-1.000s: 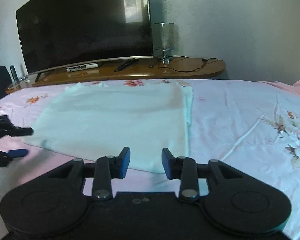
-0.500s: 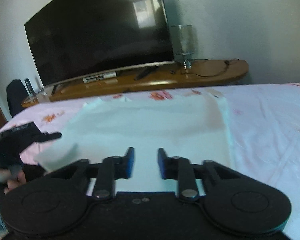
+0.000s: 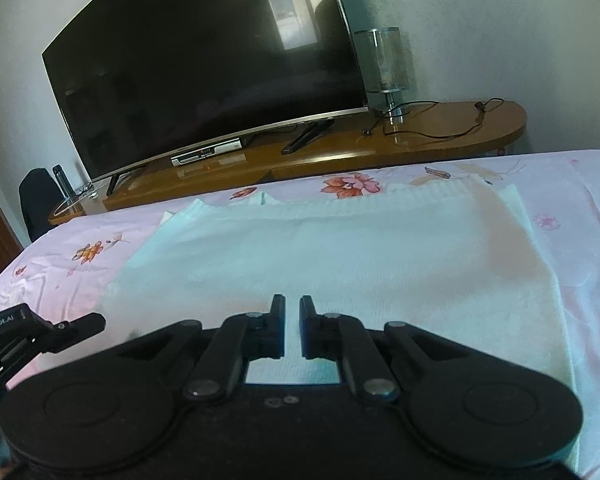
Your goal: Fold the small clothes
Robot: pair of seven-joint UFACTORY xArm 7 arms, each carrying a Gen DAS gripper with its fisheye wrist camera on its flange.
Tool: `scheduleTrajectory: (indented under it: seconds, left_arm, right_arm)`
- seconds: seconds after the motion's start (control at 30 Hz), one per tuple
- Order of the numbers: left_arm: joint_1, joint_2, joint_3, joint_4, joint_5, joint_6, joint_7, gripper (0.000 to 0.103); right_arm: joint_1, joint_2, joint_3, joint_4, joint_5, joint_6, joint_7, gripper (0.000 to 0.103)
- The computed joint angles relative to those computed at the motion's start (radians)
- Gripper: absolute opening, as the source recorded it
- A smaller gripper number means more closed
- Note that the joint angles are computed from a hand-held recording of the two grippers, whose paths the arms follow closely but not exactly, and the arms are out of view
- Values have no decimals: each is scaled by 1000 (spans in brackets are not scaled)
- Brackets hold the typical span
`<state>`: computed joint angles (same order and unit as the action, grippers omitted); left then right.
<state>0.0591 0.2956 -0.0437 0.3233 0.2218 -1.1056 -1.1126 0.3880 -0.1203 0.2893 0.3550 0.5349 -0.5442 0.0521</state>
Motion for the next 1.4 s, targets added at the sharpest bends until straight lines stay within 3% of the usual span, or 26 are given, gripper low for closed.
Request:
scheduleTrajectory:
  seconds: [0.1, 0.2, 0.33, 0.37, 0.4, 0.47, 0.53, 0.63, 0.77, 0.87, 1.03, 1.13, 1.27, 1.3, 1.4]
  left_arm:
    - [16, 23, 4, 44, 18, 18, -19, 44]
    - [-3, 3, 1, 60, -19, 78, 14, 44]
    - [-21, 19, 0, 73, -47, 69, 68, 44]
    - [-22, 16, 0, 66, -50, 66, 79, 39]
    - [-17, 20, 1, 69, -43, 71, 75, 26]
    - [26, 51, 3, 80, 19, 68, 18, 10]
    - [67, 82, 6, 92, 89, 21, -23, 10]
    - [61, 59, 8, 88, 101, 46, 17, 7]
    - [67, 24, 12, 86, 129, 66, 43, 7]
    - [47, -58, 18, 86, 151, 126, 126, 7]
    - [7, -154, -1, 185, 299, 308, 209, 7]
    - [-23, -169, -24, 252, 389, 362, 211, 7]
    - [-65, -160, -65, 350, 561, 439, 132, 7]
    - [-76, -144, -77, 373, 602, 456, 105, 7]
    - [-95, -71, -125, 452, 747, 511, -1, 7]
  right_arm:
    - [0, 6, 6, 7, 10, 0, -27, 8]
    - [3, 11, -30, 6, -78, -3, 37, 7]
    - [-2, 30, -58, 11, -177, -2, 95, 5]
    - [-3, 39, -70, 11, -220, -9, 128, 5]
    - [-6, 49, -78, 14, -248, -9, 147, 4]
    - [-12, 79, -73, 35, -228, 38, 126, 1]
    - [-16, 96, -91, 21, -295, -1, 188, 0]
    - [-30, 88, -113, 11, -381, 0, 274, 0]
    - [-29, 91, -106, 3, -374, -18, 282, 0]
    - [-49, 96, -130, -9, -472, -44, 372, 0]
    - [-76, 111, -145, -9, -557, -71, 456, 0]
    - [-105, 112, -166, -15, -664, -90, 553, 0]
    - [-153, 44, -203, -103, -700, -172, 689, 1]
    - [-171, 10, -225, -145, -709, -203, 730, 8]
    - [-240, -126, -319, -265, -793, -221, 794, 16]
